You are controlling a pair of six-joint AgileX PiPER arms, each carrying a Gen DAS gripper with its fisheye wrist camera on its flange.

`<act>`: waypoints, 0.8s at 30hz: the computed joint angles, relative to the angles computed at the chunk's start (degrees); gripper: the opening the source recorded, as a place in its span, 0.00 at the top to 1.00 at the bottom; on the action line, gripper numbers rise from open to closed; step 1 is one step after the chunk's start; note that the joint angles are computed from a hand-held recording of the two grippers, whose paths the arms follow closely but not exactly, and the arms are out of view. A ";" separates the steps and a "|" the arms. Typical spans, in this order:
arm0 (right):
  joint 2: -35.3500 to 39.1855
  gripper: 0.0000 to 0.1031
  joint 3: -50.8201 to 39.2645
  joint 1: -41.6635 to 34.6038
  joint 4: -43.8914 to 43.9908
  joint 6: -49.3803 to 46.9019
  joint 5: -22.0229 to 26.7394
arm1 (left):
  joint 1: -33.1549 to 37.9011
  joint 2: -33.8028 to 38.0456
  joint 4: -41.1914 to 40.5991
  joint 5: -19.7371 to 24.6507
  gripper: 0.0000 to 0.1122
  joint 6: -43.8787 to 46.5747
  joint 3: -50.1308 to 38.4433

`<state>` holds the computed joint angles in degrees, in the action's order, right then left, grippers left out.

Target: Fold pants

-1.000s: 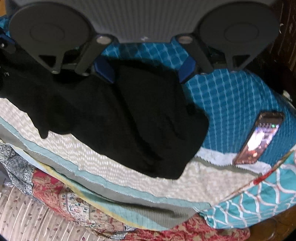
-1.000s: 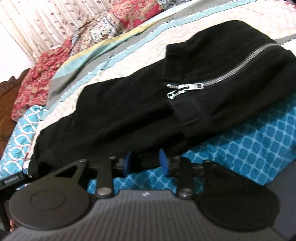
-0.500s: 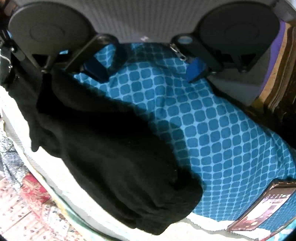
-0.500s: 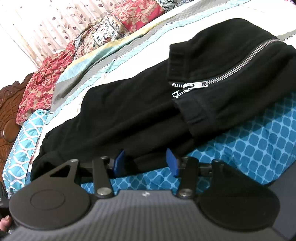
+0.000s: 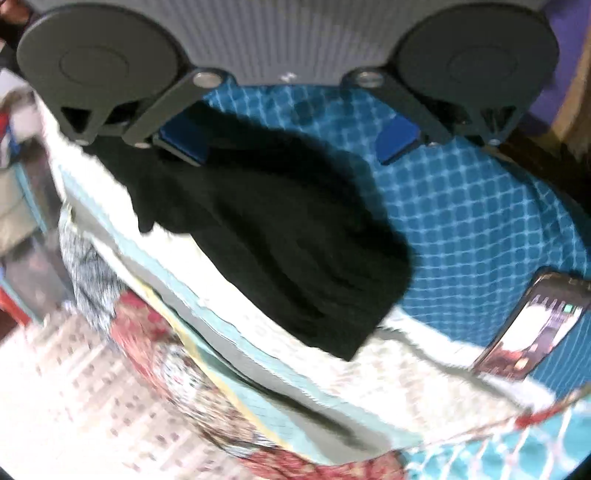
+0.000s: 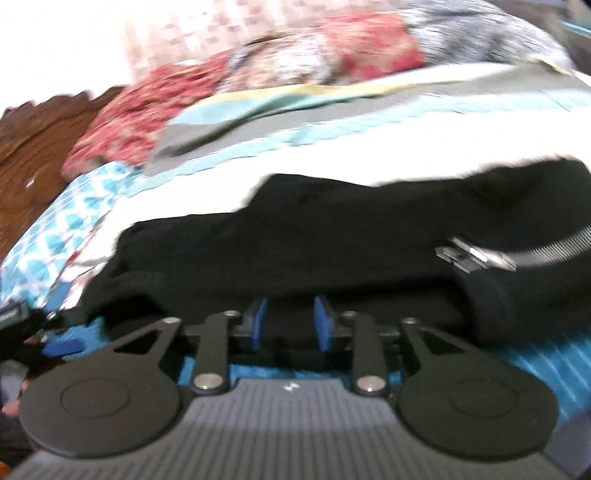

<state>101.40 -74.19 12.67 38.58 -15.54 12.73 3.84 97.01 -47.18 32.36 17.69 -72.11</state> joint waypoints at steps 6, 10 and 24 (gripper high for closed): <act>8.86 0.82 -17.60 2.99 4.06 -10.37 11.61 | 10.77 3.86 -17.91 7.72 0.09 8.44 -0.61; 14.99 0.83 -27.78 6.64 2.82 -11.03 17.59 | 11.83 6.83 -19.53 8.27 0.09 8.14 -3.13; 42.94 0.90 -68.67 6.27 -5.47 11.24 40.63 | 8.59 17.34 -18.93 10.48 0.08 7.21 -15.83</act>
